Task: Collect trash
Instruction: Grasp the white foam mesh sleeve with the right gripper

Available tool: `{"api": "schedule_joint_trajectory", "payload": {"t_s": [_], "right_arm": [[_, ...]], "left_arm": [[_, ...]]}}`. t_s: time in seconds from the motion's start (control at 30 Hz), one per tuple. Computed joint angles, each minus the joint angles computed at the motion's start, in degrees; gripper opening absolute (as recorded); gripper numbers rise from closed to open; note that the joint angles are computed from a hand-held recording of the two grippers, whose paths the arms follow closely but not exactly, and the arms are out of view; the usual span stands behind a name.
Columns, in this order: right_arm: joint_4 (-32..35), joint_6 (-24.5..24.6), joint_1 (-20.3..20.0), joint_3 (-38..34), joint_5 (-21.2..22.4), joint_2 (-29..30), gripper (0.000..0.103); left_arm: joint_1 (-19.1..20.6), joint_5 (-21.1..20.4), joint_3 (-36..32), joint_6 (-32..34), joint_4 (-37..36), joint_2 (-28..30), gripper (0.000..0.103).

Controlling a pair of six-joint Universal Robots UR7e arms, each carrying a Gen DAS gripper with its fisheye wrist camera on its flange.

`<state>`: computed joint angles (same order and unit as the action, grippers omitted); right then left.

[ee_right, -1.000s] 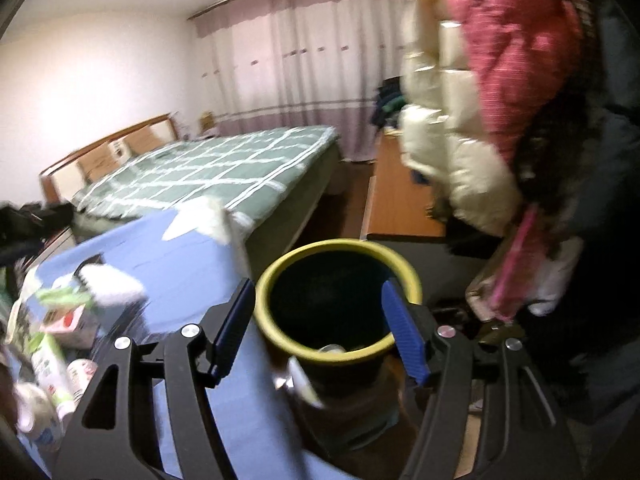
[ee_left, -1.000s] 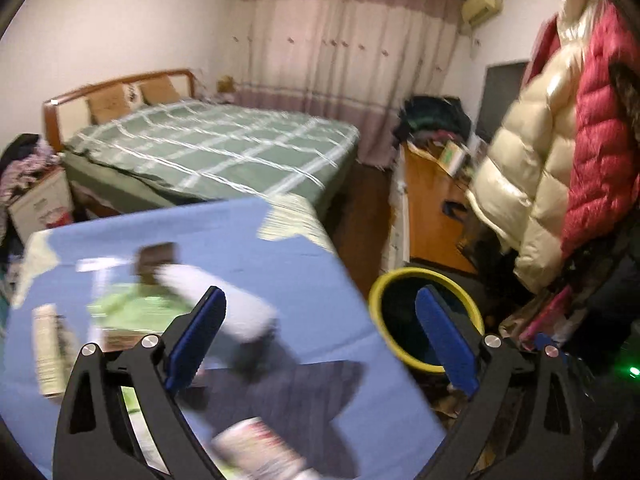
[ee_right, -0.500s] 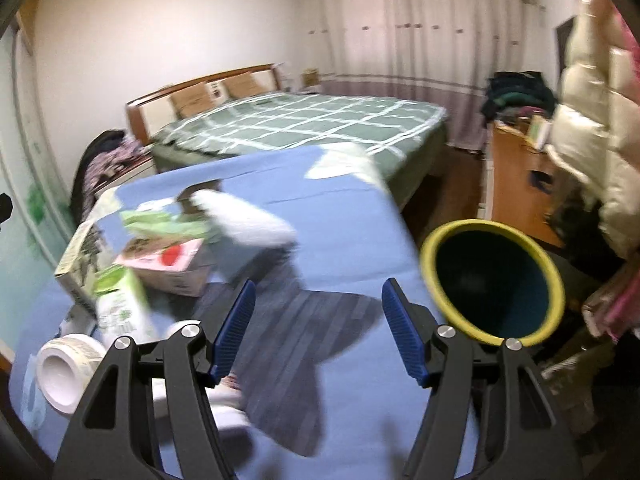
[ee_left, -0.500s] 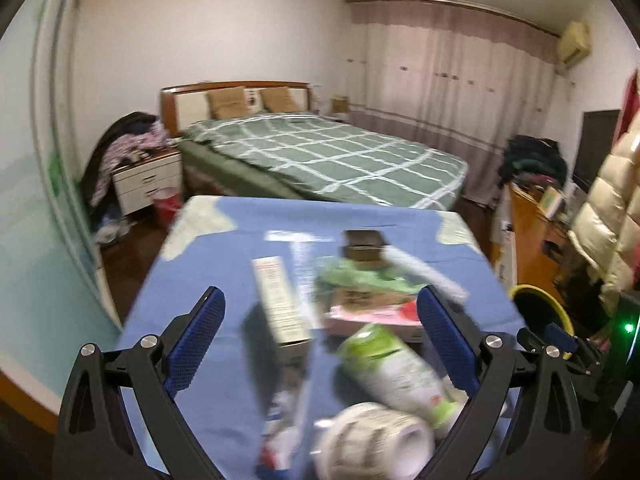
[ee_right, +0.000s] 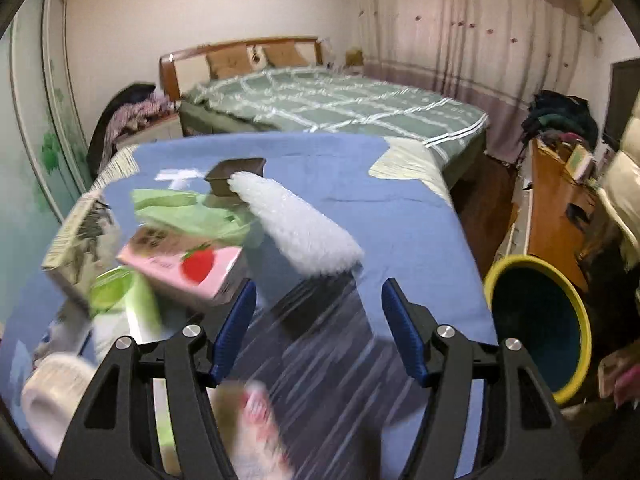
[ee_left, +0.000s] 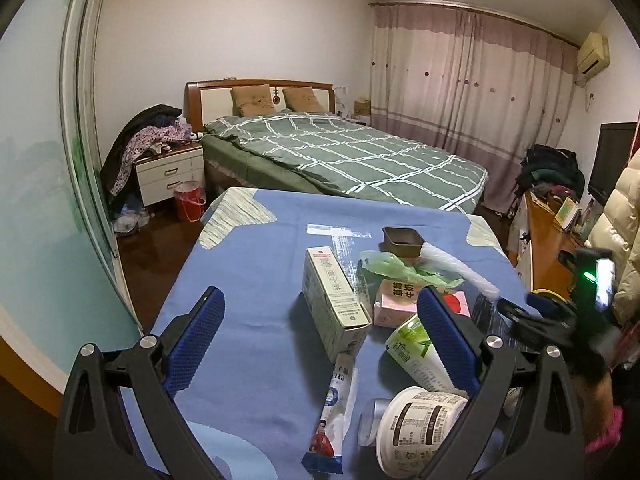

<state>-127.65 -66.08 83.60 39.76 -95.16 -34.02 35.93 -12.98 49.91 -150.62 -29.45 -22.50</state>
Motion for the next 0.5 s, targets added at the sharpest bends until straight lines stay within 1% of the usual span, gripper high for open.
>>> {"api": "schedule_joint_trajectory", "payload": {"t_s": [0.03, 0.1, 0.17, 0.3, 0.33, 0.37, 0.4, 0.43, 0.47, 0.5], "right_arm": [[0.3, -0.7, 0.3, -2.0, -1.3, 1.6, 0.062], [1.1, -1.9, 0.9, -5.8, -3.5, 4.6, 0.061], [1.7, -2.3, 1.1, -8.1, -4.4, 6.5, 0.061], [-1.1, -4.0, 1.5, -8.6, -4.7, 8.0, 0.061], [-1.5, -4.3, 1.5, -8.3, -4.4, 8.0, 0.059], [-1.5, -4.5, 1.4, -8.4, -4.2, 8.0, 0.051], [-0.4, -4.5, 1.5, -9.8, -4.3, 8.7, 0.038], [0.3, -4.4, 1.6, -10.5, -4.5, 9.1, 0.029], [1.0, -4.4, 1.6, -11.3, -4.5, 9.4, 0.018], [1.4, -4.3, 1.4, -11.2, -3.9, 9.2, 0.016]], "left_arm": [[0.2, 0.2, -1.7, 0.3, 0.7, 0.8, 0.096], [0.1, 0.2, -2.0, 0.7, 0.5, 1.0, 0.096], [0.3, 0.2, -2.0, 2.0, -0.7, 1.1, 0.096], [0.7, 0.4, -0.2, 6.2, -6.1, 0.2, 0.096], [0.8, 0.5, 0.0, 7.1, -7.0, 0.2, 0.096], [0.8, 0.6, 0.1, 7.7, -7.6, 0.2, 0.096], [0.9, 0.7, 0.2, 8.4, -8.4, 0.2, 0.096], [0.9, 0.8, 0.8, 9.1, -9.4, -0.1, 0.096], [1.0, 0.9, 1.2, 9.7, -10.3, -0.3, 0.096], [1.0, 1.0, 1.5, 10.1, -10.9, -0.3, 0.096]]}}
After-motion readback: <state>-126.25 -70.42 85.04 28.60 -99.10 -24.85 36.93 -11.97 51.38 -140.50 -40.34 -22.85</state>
